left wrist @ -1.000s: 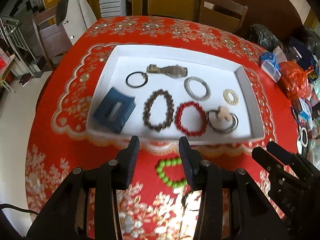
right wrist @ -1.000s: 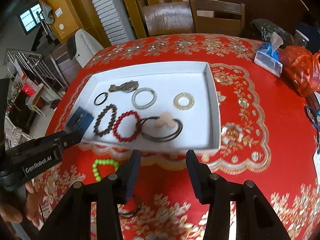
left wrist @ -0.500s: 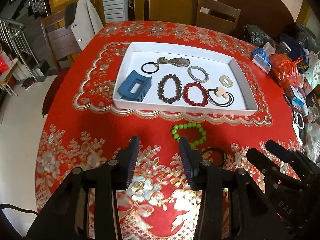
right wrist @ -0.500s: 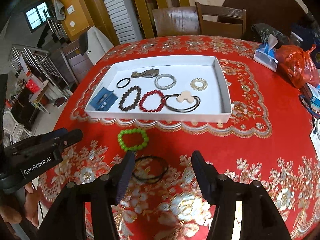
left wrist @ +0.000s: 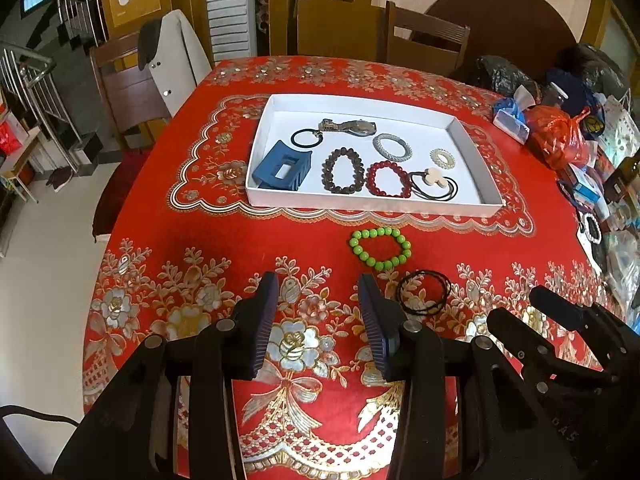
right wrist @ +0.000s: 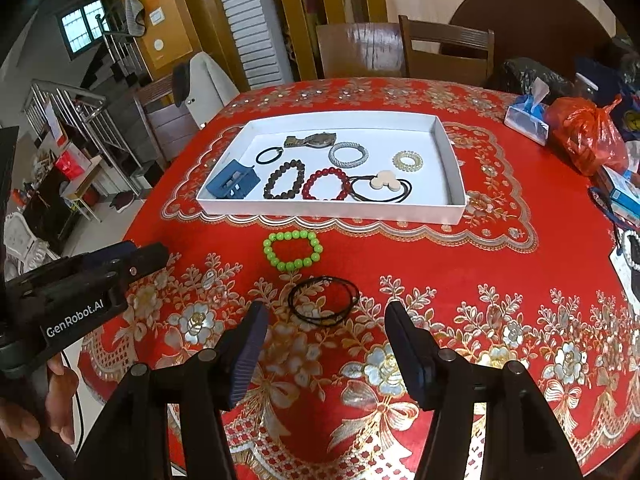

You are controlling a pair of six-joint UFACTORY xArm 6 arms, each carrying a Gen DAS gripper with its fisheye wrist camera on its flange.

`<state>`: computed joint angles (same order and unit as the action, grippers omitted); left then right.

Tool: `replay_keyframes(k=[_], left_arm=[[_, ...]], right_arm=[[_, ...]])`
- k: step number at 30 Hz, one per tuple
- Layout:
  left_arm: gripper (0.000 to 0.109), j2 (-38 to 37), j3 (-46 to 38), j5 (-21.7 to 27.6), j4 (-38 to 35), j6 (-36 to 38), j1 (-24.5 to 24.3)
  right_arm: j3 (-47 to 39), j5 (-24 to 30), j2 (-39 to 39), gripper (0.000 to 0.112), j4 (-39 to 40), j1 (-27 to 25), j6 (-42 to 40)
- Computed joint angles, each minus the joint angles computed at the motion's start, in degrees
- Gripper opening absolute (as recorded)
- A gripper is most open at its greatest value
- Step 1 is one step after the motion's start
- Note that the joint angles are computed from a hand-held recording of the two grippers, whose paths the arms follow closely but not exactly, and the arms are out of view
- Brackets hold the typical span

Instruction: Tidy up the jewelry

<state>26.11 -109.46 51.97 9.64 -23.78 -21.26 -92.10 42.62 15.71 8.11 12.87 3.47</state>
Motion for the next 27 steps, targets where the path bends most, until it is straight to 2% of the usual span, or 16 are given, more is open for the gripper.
replay_keyframes(k=[11, 15, 24, 27], left_arm=[[0.041, -1.6, 2.6, -0.7, 0.5, 0.4, -0.4], [0.041, -0.4, 1.4, 1.2, -1.4, 0.9, 0.0], [0.041, 4.9, -4.6, 7.1, -6.1, -0.4, 1.8], [0.041, 7.4, -8.1, 9.1, -7.4, -1.2, 2.4]], right_arm=[[2.4, 0.1, -1.4, 0.059, -0.2, 0.0, 0.5], [2.1, 0.8, -0.2, 0.059, 0.3, -0.6, 0.4], [-7.9, 4.5, 10.5, 0.059, 1.9, -2.3, -2.6], [-12.3, 5.8, 14.4, 0.050, 2.0, -2.1, -4.7]])
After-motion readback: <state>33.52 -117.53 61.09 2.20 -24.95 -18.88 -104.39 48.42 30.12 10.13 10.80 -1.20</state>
